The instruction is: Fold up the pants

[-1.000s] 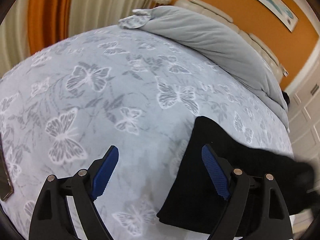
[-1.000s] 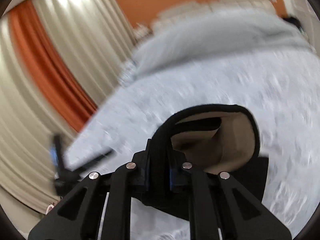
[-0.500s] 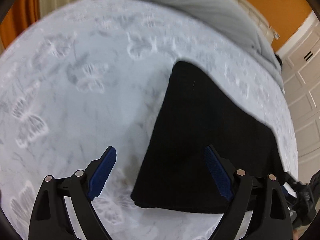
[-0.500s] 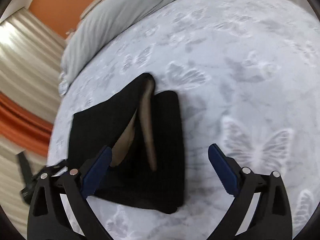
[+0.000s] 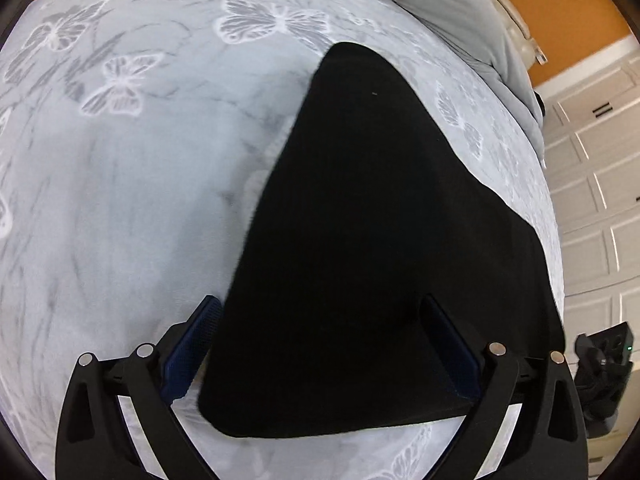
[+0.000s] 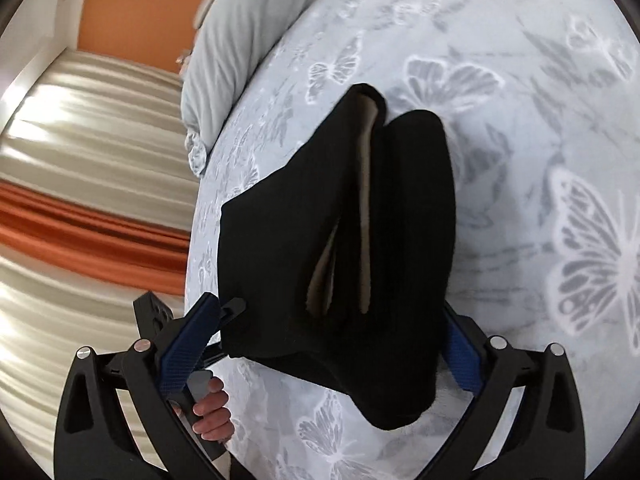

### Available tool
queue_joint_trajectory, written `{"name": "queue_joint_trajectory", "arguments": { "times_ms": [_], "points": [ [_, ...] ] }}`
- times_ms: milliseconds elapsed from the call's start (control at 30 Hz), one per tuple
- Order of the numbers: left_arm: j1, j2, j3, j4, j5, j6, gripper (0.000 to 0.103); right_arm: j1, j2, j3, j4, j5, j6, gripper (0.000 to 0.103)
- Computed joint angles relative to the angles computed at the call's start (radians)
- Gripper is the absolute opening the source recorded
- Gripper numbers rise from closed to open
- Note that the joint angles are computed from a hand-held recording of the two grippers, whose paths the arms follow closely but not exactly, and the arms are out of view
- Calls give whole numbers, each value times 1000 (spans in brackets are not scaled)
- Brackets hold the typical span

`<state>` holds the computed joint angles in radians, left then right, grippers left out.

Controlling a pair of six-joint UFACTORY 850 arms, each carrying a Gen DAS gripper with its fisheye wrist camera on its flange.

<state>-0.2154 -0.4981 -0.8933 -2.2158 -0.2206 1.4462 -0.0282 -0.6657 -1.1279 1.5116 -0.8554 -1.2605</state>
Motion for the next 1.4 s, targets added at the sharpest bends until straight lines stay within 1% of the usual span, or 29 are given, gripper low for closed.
{"name": "queue_joint_trajectory", "arguments": {
  "times_ms": [67, 167, 200, 267, 300, 367, 433, 467, 500, 633, 733, 800, 867, 900, 933, 967, 1000, 1033, 1067, 1100, 1133, 1167, 1200, 1233, 1267, 1367, 1400],
  "points": [
    [-13, -6, -10, -9, 34, 14, 98, 12, 4, -5, 3, 13, -2, 98],
    [-42, -11, -27, -110, 97, 135, 98, 21, 6, -8, 27, -1, -30, 98],
    [-45, -12, -30, -131, 104, 159, 98, 20, 4, -10, 30, -3, -34, 98],
    [-50, -15, -35, -177, 115, 206, 98, 16, -14, -29, 13, -16, 14, 98],
    [-49, -16, -36, -165, 115, 193, 98, 5, -22, -33, 19, -41, 21, 98],
    [-45, -15, -34, -130, 107, 158, 98, -24, -41, -33, 63, -132, 12, 98],
    [-42, -15, -32, -118, 100, 146, 98, -33, -56, -40, 76, -167, 19, 98],
    [-39, -15, -30, -106, 99, 137, 98, -28, -59, -43, 66, -147, 27, 98],
    [-39, -15, -32, -106, 101, 138, 98, -15, -59, -48, 43, -100, 45, 98],
    [-47, -18, -36, -168, 110, 200, 98, 16, -54, -55, 8, -11, 50, 98],
    [-48, -21, -38, -187, 109, 215, 98, 44, -72, -76, -26, 81, 64, 98],
    [-55, -20, -34, -267, 109, 289, 98, 59, -95, -88, -41, 125, 70, 98],
    [-58, -20, -32, -337, 102, 361, 98, 71, -83, -56, 57, 162, -53, 96],
    [-57, -20, -28, -383, 83, 414, 96, 83, -67, -41, 81, 205, -95, 69],
    [-53, -21, -25, -392, 61, 428, 88, 98, -43, -17, 118, 266, -168, 55],
    [-47, -20, -19, -382, 28, 428, 67, 111, -25, -2, 157, 284, -222, 43],
    [-37, -15, -11, -330, -18, 387, 55, 112, -10, 13, 188, 270, -254, 39],
    [-29, 1, 2, -321, -40, 365, 33, 118, 19, 35, 228, 265, -295, 38],
    [-22, 15, 14, -298, -64, 342, 27, 119, 43, 55, 263, 248, -331, 36],
    [-12, 44, 33, -267, -101, 313, 26, 121, 72, 76, 300, 226, -374, 36],
    [-6, 74, 51, -269, -131, 318, 24, 130, 118, 105, 348, 216, -441, 36],
    [-4, 100, 64, -269, -147, 323, 24, 139, 156, 126, 387, 219, -503, 36],
    [-2, 148, 81, -272, -160, 345, 24, 150, 197, 147, 433, 221, -578, 35],
    [-4, 190, 94, -308, -159, 398, 24, 157, 243, 160, 455, 211, -628, 35],
    [-4, 250, 109, -349, -152, 460, 24, 156, 275, 162, 453, 189, -637, 35],
    [13, 366, 120, -361, -148, 509, 24, 147, 330, 134, 446, 143, -636, 35],
    [13, 399, 110, -394, -131, 562, 24, 137, 334, 103, 435, 114, -613, 36]
  ]
}}
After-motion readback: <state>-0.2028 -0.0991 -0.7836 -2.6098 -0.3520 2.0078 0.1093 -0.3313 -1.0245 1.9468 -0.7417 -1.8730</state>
